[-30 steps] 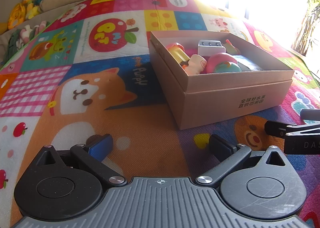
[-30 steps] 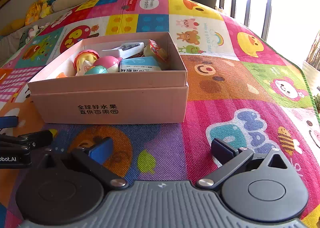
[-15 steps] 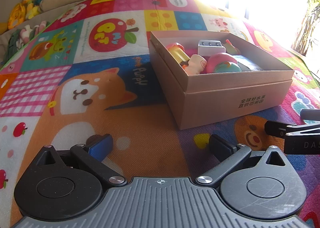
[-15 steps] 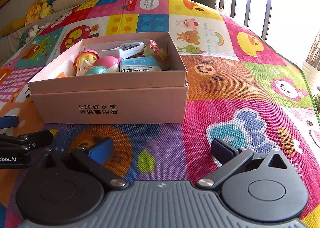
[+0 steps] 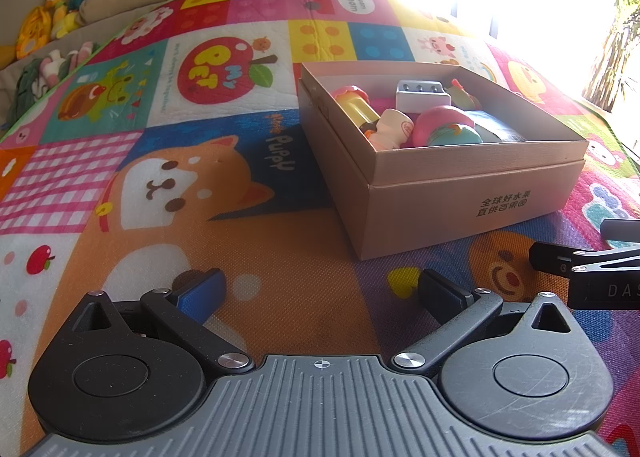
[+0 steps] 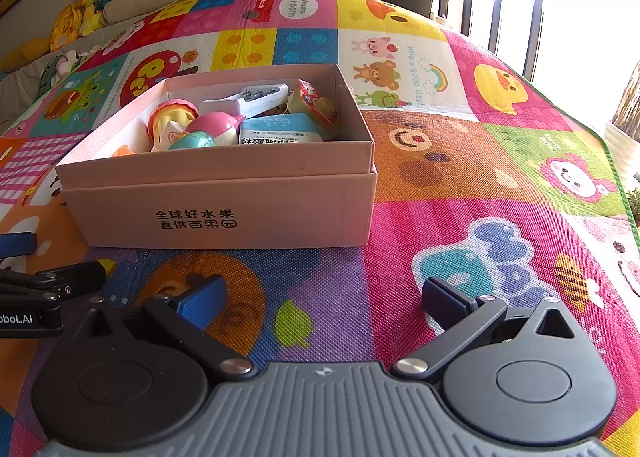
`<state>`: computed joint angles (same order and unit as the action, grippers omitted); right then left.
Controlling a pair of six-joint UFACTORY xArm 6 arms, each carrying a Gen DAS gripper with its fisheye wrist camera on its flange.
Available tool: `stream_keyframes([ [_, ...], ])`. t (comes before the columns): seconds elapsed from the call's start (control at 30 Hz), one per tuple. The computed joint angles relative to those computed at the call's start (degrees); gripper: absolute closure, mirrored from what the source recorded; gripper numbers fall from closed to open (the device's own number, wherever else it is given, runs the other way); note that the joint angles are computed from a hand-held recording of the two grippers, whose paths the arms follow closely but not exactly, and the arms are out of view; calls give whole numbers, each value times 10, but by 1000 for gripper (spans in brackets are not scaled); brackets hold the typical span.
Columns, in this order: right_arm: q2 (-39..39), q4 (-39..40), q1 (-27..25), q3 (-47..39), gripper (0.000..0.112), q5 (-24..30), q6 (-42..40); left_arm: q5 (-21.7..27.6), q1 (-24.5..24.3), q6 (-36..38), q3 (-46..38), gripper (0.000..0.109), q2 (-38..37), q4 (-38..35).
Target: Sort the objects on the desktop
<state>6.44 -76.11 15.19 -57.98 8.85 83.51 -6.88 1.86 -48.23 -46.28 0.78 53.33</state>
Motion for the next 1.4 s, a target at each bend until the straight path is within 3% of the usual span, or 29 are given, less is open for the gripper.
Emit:
stream_keyframes([
  [1.4,0,0,0,1,9,0,0,0,0,-8,-2,6,1,9],
])
